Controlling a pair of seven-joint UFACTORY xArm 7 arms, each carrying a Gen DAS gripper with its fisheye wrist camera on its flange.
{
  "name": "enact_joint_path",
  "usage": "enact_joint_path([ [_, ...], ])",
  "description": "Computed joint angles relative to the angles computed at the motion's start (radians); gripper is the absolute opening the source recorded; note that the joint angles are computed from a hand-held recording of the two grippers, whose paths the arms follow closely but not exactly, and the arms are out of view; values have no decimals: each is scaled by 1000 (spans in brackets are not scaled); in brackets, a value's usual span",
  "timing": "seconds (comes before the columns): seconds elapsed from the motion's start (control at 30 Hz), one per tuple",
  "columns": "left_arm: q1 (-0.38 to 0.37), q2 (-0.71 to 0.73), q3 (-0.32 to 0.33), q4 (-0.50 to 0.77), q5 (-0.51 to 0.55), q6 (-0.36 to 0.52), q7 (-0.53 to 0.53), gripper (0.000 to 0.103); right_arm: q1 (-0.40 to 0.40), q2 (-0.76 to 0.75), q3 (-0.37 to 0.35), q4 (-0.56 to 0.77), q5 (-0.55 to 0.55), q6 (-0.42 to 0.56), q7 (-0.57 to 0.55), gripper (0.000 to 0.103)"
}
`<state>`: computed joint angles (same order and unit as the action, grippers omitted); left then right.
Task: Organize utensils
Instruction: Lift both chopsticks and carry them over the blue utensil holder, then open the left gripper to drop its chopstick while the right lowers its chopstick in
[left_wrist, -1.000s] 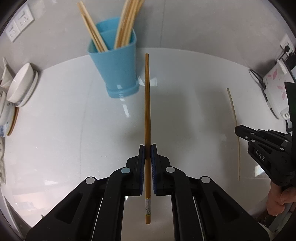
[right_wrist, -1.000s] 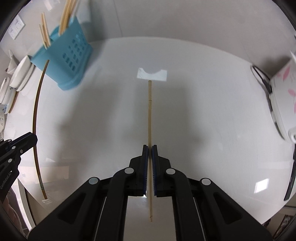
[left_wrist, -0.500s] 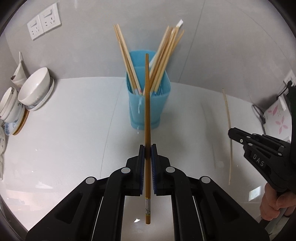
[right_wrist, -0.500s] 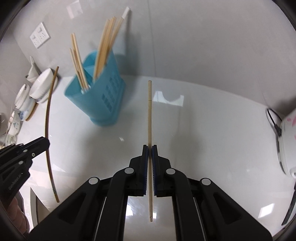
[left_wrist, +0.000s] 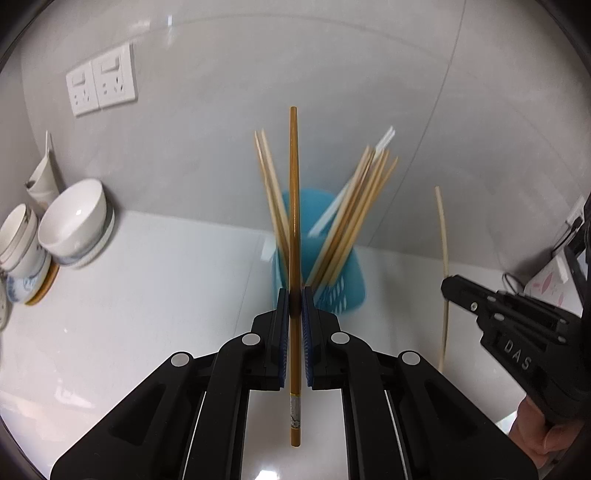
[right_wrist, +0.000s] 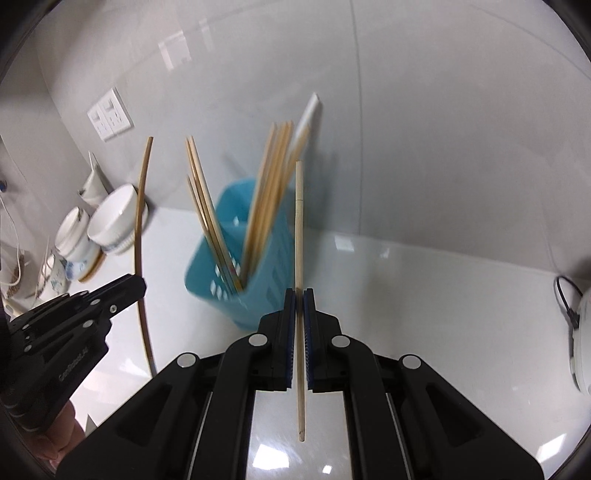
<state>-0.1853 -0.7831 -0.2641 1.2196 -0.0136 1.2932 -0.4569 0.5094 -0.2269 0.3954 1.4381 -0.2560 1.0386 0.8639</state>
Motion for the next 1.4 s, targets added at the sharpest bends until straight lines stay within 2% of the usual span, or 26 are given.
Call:
enact_joint_path([
  [0.13,10,-10,13,-29,12,-167,4,6,-5,24,0,26,-27,-33,11,3],
  [0.33,24,13,16,-67,22,-372,1,6,-7,35,-15,34,-46,-75,18,3],
  [0.63,48,6,-28,-192,96,-605,-25,6,-7,54,-29,25,-45,-79,31,3],
  [0.73,39,-1,-34,-232,103,-644,-31,6,-6,57,-33,18,-42,-82,33,3],
  [0.9,28,7,-42,-270,116,-652,-34,6,-3,62,-35,12,-42,-89,32,3],
  [1.17,1,38,-27,-239,116,-550,-11,9,0,63,-39,15,-44,-98,12,3],
  [1.27,3,34,-23,-207,121,-474,0,22,0,65,-38,20,-50,-106,9,3],
  [1.33,16,32,-26,-176,131,-402,1,45,-1,60,-40,12,-51,-137,11,3],
  [1.4,30,37,-29,-135,139,-306,4,53,-5,48,-44,-8,-50,-194,14,3],
])
